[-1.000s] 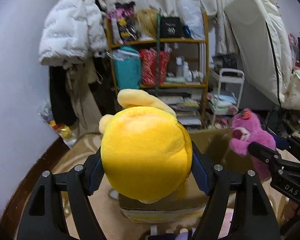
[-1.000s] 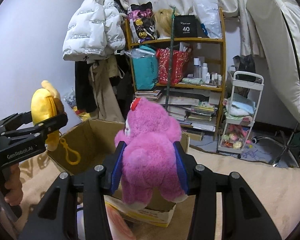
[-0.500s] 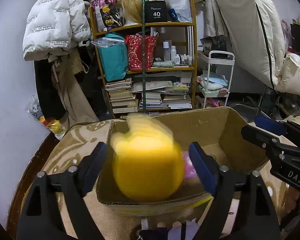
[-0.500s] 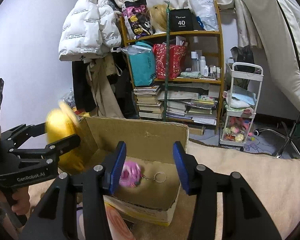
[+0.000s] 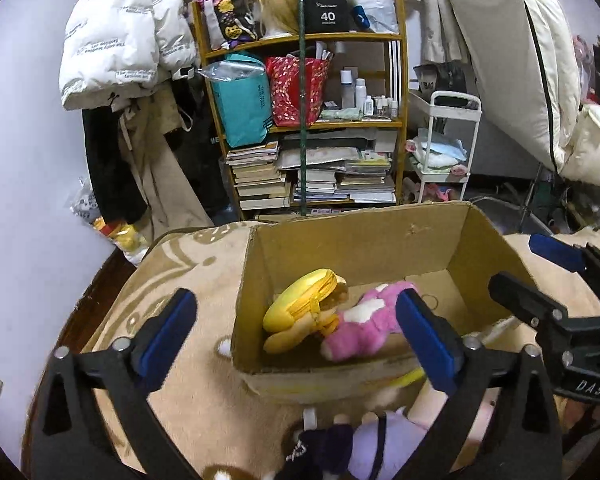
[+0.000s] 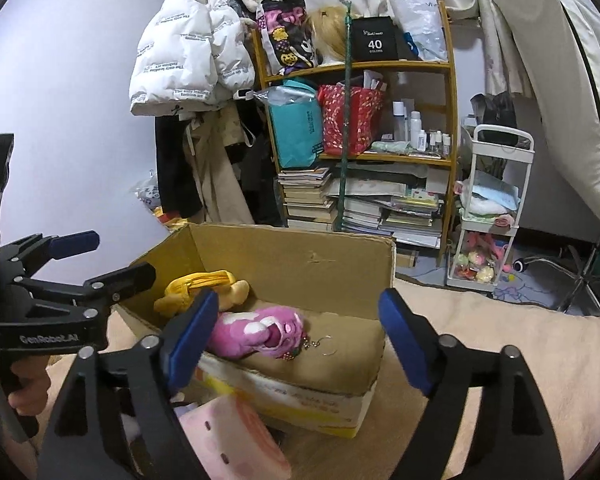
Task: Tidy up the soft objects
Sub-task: 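Withdraw both tools from the box back toward the remaining toys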
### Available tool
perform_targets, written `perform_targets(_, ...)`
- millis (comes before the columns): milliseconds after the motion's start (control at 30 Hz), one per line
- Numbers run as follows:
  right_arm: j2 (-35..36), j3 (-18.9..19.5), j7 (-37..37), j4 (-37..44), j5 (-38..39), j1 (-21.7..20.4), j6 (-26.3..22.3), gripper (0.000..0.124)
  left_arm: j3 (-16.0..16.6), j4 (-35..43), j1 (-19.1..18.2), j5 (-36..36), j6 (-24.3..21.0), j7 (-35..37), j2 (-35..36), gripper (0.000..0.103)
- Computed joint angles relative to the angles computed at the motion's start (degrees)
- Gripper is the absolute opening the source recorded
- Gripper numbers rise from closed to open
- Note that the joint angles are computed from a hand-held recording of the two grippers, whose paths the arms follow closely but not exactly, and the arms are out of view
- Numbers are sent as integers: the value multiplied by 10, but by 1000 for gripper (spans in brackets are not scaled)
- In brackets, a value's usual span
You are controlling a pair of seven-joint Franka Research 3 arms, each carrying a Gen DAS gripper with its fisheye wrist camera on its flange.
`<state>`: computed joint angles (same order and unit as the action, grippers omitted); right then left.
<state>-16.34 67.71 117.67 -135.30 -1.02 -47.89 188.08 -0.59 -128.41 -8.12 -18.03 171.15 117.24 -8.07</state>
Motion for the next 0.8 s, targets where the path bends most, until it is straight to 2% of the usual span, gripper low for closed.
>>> perform_targets(133, -36, -28, 13, -14, 13, 33, -5, 103, 1, -15, 6, 14, -10, -10, -24, 101)
perform_targets(333, -59, -74, 30, -29, 9, 84, -20, 103, 9, -43, 10, 56, -30, -42, -65, 101)
perform_targets(600, -97, -165, 53, -62, -2, 188, -46, 103, 29, -67, 12, 82, -88, -63, -111, 101)
perform_targets(800, -126, -207, 75, -82, -22, 239, -66, 103, 37, -94, 20, 100, -121, -77, -148, 101)
